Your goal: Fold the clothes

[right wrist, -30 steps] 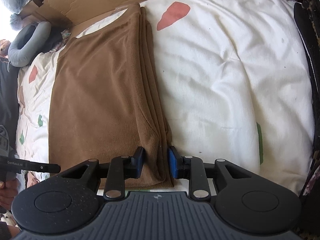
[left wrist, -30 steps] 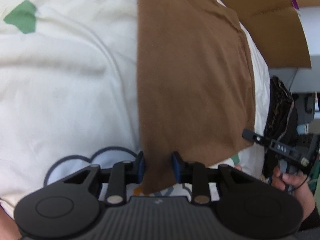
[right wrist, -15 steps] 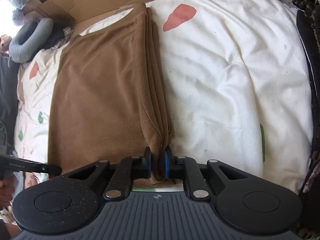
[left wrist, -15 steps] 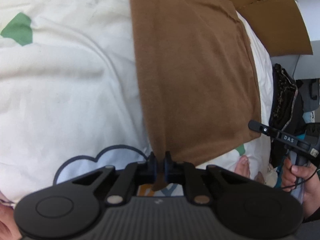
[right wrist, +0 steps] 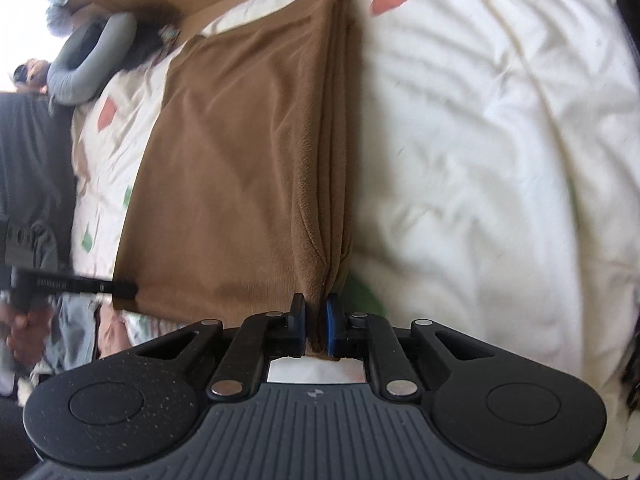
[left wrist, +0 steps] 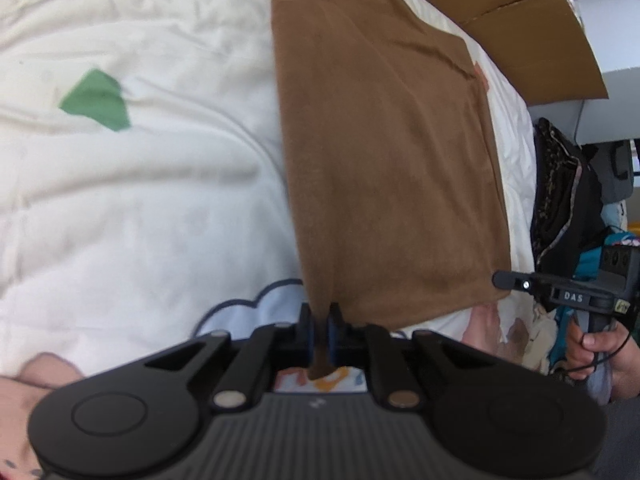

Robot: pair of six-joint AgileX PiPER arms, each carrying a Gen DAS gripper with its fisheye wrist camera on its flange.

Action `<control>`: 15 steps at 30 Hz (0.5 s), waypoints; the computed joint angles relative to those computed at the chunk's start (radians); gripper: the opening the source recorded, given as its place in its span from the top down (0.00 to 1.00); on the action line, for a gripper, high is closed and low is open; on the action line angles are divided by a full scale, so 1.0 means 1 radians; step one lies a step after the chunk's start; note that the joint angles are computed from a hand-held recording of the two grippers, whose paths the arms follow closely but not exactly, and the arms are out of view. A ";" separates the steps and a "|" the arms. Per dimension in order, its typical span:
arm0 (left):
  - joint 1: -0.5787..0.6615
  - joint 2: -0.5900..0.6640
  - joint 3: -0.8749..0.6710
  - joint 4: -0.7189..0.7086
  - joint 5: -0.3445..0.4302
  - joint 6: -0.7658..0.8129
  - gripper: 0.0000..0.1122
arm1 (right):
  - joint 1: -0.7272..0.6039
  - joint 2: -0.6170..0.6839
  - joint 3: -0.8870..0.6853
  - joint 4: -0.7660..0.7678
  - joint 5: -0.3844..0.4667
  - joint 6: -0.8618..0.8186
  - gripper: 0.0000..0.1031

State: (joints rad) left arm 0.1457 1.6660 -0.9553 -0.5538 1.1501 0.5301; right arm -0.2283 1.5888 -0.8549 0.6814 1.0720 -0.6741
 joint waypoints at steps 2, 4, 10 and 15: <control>0.024 -0.009 -0.001 0.008 0.016 0.018 0.94 | 0.006 0.000 0.003 -0.003 0.024 -0.010 0.95; 0.048 -0.018 0.000 0.018 0.038 0.034 0.94 | 0.013 -0.002 0.004 -0.008 0.044 -0.018 0.95; 0.019 -0.018 0.062 0.065 0.001 0.031 0.94 | 0.013 0.009 0.009 -0.034 0.090 -0.030 0.95; -0.025 -0.041 0.049 0.111 -0.014 -0.013 0.87 | -0.003 0.021 -0.006 -0.061 0.122 0.019 0.89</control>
State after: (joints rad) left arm 0.1207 1.6254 -0.9062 -0.4432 1.1360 0.5167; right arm -0.2313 1.6099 -0.8606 0.6200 1.1940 -0.6546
